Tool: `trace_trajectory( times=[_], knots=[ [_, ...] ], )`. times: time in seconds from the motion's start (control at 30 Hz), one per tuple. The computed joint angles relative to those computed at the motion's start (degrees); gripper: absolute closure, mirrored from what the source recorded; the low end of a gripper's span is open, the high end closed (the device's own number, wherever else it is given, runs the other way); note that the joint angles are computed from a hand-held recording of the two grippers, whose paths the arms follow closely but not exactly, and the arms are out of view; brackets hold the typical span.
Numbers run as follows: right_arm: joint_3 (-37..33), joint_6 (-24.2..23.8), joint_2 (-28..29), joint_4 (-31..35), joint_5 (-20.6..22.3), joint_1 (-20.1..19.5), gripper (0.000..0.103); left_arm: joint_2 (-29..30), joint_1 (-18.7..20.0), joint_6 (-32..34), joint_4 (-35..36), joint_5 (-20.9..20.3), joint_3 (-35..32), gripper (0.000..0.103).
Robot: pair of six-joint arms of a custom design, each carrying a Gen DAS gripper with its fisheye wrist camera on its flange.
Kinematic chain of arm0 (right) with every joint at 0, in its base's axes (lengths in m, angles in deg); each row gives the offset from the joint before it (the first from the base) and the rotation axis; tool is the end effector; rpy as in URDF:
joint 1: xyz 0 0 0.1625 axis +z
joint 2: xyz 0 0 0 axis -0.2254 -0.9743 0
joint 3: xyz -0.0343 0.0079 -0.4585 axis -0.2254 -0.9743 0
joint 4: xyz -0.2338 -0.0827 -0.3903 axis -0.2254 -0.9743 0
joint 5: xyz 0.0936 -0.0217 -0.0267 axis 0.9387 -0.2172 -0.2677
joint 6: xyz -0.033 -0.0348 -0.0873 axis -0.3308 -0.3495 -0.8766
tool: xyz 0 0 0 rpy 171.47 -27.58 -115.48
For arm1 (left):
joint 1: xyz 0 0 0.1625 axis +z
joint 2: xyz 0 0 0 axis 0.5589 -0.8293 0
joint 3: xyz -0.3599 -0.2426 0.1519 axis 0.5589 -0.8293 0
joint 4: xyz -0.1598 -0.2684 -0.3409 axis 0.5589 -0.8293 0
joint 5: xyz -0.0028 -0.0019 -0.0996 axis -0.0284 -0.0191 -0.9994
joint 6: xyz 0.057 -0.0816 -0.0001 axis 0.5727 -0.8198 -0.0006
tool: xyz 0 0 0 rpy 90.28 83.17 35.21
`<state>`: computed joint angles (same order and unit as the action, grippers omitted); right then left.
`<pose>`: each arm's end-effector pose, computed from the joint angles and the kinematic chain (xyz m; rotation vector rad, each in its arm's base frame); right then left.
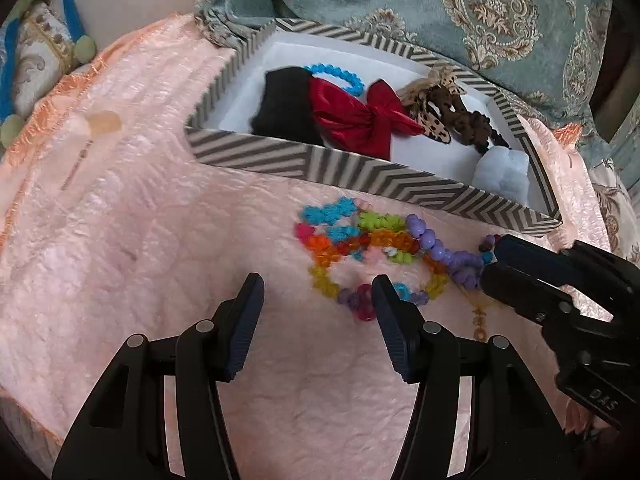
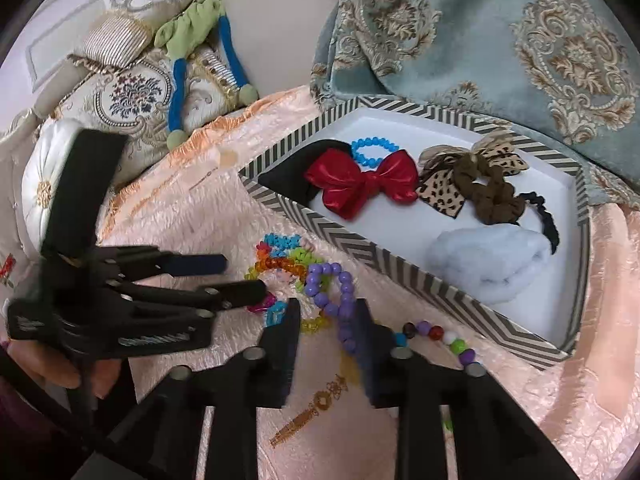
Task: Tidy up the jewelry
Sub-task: 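Grasp the orange-yellow bead bracelet with the left tool while the right tool grasps the purple bead bracelet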
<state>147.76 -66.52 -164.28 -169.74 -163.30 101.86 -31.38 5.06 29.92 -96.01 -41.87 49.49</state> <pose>0.1090 -0.5333 0.2440 1.1038 -2.6064 0.4128 -0.2897 -0.5005 0.0222 0.0864 2.4076 -0.6843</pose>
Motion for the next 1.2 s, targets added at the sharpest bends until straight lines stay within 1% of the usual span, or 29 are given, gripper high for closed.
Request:
trace_trajectory(
  times=[0.07, 0.2, 0.27, 0.3, 0.33, 0.37, 0.4, 0.43, 0.5, 0.53, 0.57, 0.6, 0.67, 0.7, 0.77, 0.8, 0.83, 0.87, 0.97, 1.03, 1.07, 1.13, 1.17, 1.2],
  knots=[
    [-0.06, -1.05, 0.67, -0.52, -0.78, 0.20, 0.077, -0.99, -0.14, -1.04, 1.30, 0.98, 0.62, 0.047],
    [-1.51, -1.82, 3.23, 0.27, -2.60, 0.37, 0.077, -1.08, 1.09, -1.82, 1.41, 0.08, 0.33, 0.047],
    [-1.62, -2.74, 3.98, -0.40, -3.14, 0.23, 0.077, -0.31, 1.28, -1.58, 1.37, 0.51, -0.30, 0.047],
    [-1.60, -3.19, 4.13, -0.90, -3.14, 0.03, 0.081, 0.25, 1.35, -1.54, 1.82, 0.97, -0.86, 0.047],
    [-1.70, -3.02, 3.98, -0.61, -3.00, -0.16, 0.092, 0.66, 1.49, -1.37, 2.28, 1.05, -1.39, 0.047],
    [-1.95, -2.18, 3.30, 0.71, -2.21, -0.54, 0.094, 1.15, 1.58, -0.83, 2.08, 1.17, -1.79, 0.047],
    [-2.03, -1.63, 2.66, 1.60, -1.28, -0.83, 0.098, 1.48, 1.61, -0.43, 1.91, 1.26, -2.02, 0.047],
    [-2.00, -1.07, 1.72, 2.40, -0.09, -1.17, 0.099, 2.05, 1.62, 0.41, 1.66, 1.45, -2.38, 0.047],
    [-1.70, -0.06, -0.01, 3.18, 1.67, -1.54, 0.099, 2.79, 1.29, 2.25, 0.66, 2.10, -2.42, 0.065],
    [-1.51, 0.45, -0.96, 3.82, 2.83, -1.76, 0.099, 3.05, 1.25, 3.73, -0.38, 1.95, -2.34, 0.082],
    [-1.32, 0.73, -1.57, 4.05, 3.53, -1.84, 0.099, 3.02, 1.26, 4.38, -1.27, 1.59, -2.15, 0.089],
    [-1.08, 0.84, -2.30, 4.14, 4.01, -1.86, 0.099, 2.74, 1.38, 4.63, -1.95, 0.87, -1.93, 0.092],
    [-0.44, -0.30, -2.68, 2.74, 2.78, -1.20, 0.099, 2.08, 1.53, 4.55, -2.58, -0.30, -1.54, 0.095],
    [-0.19, -0.98, -2.69, 2.26, 2.55, -0.97, 0.099, 1.63, 1.49, 4.42, -2.99, -0.92, -1.23, 0.095],
    [-0.16, -0.99, -2.37, 2.52, 2.56, -0.86, 0.094, 0.62, 0.97, 4.66, -4.66, -1.90, -0.22, 0.095],
    [-0.43, -0.43, -1.84, 3.06, 1.91, -0.72, 0.082, 0.11, 0.47, 4.63, -5.00, -1.79, 0.23, 0.095],
    [-0.54, -0.26, -1.38, 3.02, 1.26, -0.61, 0.075, -0.46, -0.01, 4.59, -5.08, -1.56, 0.71, 0.095],
    [-0.45, -0.46, -0.78, 2.11, 0.54, -0.43, 0.074, -0.74, -0.34, 4.56, -5.12, -1.36, 0.95, 0.095],
    [-0.43, -2.58, 0.94, 0.68, -1.33, 0.23, 0.074, -2.48, -1.22, 3.77, -4.39, -1.13, 1.99, 0.095],
    [-0.39, -4.33, 3.18, -2.89, -4.62, 1.06, 0.074, -3.64, -1.61, 3.21, -3.82, -0.88, 2.60, 0.095],
    [-0.54, -4.67, 3.88, -3.48, -5.48, 1.18, 0.074, -4.12, -1.77, 3.00, -3.56, -0.59, 2.82, 0.095],
    [-1.37, -4.81, 5.46, -2.39, -7.54, 1.19, 0.075, -5.37, -2.16, 2.43, -3.19, -0.18, 3.54, 0.095],
    [-1.06, -5.70, 5.75, -3.59, -7.83, 1.21, 0.079, -5.90, -2.34, 2.09, -3.00, 0.06, 3.76, 0.095],
    [-0.48, -6.34, 5.44, -5.04, -7.51, 1.29, 0.093, -6.40, -2.55, 1.85, -2.73, 0.39, 3.98, 0.095]
  ],
)
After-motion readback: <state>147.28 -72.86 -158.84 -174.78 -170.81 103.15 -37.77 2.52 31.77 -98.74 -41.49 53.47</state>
